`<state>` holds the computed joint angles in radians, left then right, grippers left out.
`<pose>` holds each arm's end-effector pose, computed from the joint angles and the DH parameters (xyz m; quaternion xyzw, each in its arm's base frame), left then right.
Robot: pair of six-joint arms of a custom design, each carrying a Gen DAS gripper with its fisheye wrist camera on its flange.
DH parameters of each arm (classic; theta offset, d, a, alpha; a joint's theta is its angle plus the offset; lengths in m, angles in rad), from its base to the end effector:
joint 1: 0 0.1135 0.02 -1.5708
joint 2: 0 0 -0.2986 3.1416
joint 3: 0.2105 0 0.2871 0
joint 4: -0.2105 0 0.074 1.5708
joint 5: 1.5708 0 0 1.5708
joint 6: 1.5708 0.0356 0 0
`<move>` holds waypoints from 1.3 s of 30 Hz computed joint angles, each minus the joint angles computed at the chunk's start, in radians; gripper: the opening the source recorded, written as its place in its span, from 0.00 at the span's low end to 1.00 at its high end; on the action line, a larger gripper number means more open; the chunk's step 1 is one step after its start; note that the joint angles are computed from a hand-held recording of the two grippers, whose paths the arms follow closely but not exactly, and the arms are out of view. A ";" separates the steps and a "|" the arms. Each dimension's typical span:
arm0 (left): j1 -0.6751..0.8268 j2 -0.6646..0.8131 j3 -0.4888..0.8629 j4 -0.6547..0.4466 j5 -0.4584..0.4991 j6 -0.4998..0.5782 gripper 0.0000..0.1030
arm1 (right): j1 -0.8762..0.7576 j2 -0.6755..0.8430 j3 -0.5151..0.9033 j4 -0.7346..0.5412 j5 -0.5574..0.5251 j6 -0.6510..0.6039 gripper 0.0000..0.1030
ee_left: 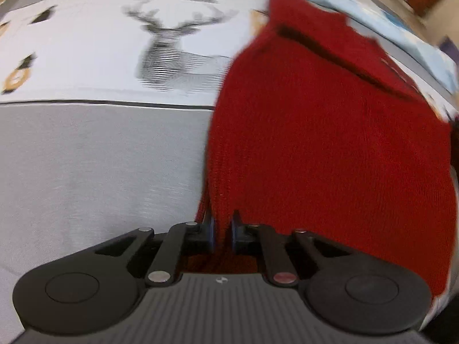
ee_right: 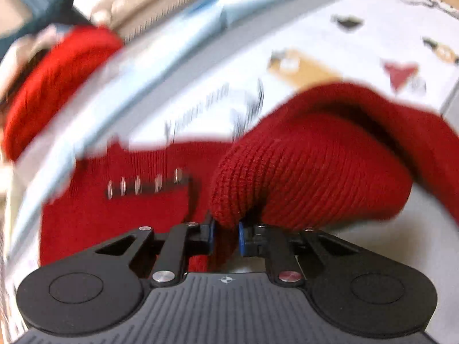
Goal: Fold small clothes
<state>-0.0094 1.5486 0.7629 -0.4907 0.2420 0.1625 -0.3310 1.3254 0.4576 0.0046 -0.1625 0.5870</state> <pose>0.2857 -0.0112 0.1520 0.1019 0.9768 -0.1079 0.1543 0.2342 -0.0744 0.1448 0.3890 0.8507 0.1196 0.3328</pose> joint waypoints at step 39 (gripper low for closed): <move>-0.356 -0.242 -0.087 -0.172 -0.147 -0.055 0.05 | -1.127 -0.417 0.064 -1.200 -0.414 -1.401 0.54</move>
